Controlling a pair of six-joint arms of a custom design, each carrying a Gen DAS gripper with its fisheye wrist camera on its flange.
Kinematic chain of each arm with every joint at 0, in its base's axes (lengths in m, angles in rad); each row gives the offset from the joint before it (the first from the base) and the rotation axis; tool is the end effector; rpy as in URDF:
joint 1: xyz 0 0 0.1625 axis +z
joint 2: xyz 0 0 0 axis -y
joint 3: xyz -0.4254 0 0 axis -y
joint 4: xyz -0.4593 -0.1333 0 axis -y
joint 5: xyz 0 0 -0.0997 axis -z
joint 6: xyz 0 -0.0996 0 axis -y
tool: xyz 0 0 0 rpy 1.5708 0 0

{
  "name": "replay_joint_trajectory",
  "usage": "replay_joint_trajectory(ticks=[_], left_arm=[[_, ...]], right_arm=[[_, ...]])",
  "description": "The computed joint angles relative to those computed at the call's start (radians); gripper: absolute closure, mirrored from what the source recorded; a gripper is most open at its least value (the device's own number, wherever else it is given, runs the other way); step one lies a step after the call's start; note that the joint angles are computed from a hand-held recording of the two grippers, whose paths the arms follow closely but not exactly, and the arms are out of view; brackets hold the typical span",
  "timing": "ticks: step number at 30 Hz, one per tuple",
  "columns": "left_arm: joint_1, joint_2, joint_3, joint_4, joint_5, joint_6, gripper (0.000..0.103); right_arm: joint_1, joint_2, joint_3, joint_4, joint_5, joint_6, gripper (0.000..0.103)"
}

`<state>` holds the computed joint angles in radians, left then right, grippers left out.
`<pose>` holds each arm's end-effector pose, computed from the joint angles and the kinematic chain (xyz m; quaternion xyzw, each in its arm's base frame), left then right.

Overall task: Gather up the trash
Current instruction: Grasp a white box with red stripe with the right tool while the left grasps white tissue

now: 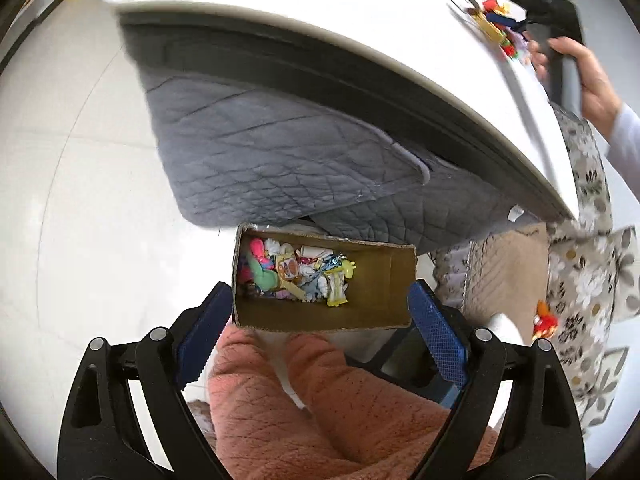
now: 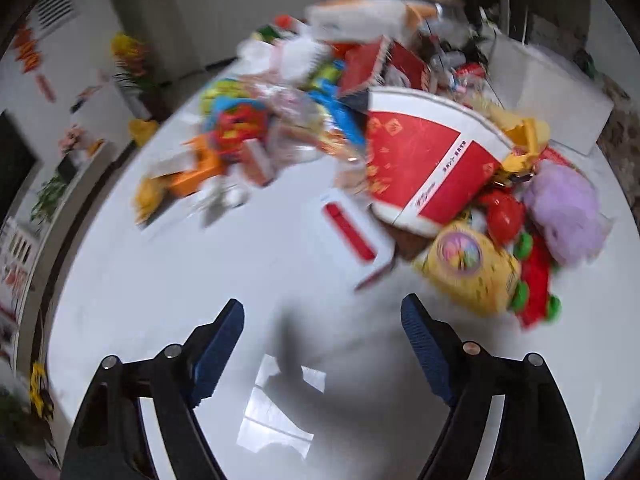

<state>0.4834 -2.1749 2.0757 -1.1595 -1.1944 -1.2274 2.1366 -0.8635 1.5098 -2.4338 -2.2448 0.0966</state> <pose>-0.1706 -0.2814 0.4393 -0.0389 0.9701 -0.1079 0.2141 0.4660 -0.6010 0.1547 0.1833 -0.9208 0.2034 0.2777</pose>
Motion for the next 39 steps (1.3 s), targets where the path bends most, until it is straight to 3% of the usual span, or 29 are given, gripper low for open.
replay_joint_trajectory(ticks=[4,7,10,13,20,23,29,32,35,39], left_arm=[[-0.019,-0.040,0.009,0.060,-0.020,-0.084,0.016],[-0.023,-0.065,0.012,0.099,-0.029,-0.138,0.016],[-0.017,-0.084,0.007,0.113,-0.031,-0.178,0.016],[-0.007,-0.084,-0.002,0.098,-0.026,-0.170,0.016],[-0.001,0.002,-0.090,0.042,0.068,-0.051,0.016],[0.039,0.064,-0.134,-0.032,0.126,0.057,0.016],[0.214,0.328,-0.244,-0.355,0.237,0.464,0.016],[0.299,0.523,-0.346,-0.526,0.291,0.672,0.016],[0.363,0.707,-0.468,-0.640,0.322,0.811,0.016],[0.435,0.912,-0.641,-0.620,0.335,0.851,0.016]], right_arm=[[-0.028,0.061,-0.079,0.030,-0.011,0.014,0.033],[-0.035,0.095,-0.115,0.016,-0.032,-0.022,0.036],[-0.029,0.128,-0.161,0.063,-0.069,-0.057,0.052],[-0.015,0.129,-0.165,0.127,-0.076,-0.089,0.058],[0.013,-0.036,0.025,0.096,0.084,-0.019,0.060],[0.029,-0.118,0.116,0.085,0.115,0.006,0.061],[0.052,-0.207,0.239,0.167,0.064,0.041,0.061],[0.062,-0.212,0.264,0.173,0.022,0.025,0.062],[0.073,-0.213,0.279,0.169,-0.007,0.022,0.061],[0.073,-0.205,0.275,0.158,-0.023,0.015,0.060]])
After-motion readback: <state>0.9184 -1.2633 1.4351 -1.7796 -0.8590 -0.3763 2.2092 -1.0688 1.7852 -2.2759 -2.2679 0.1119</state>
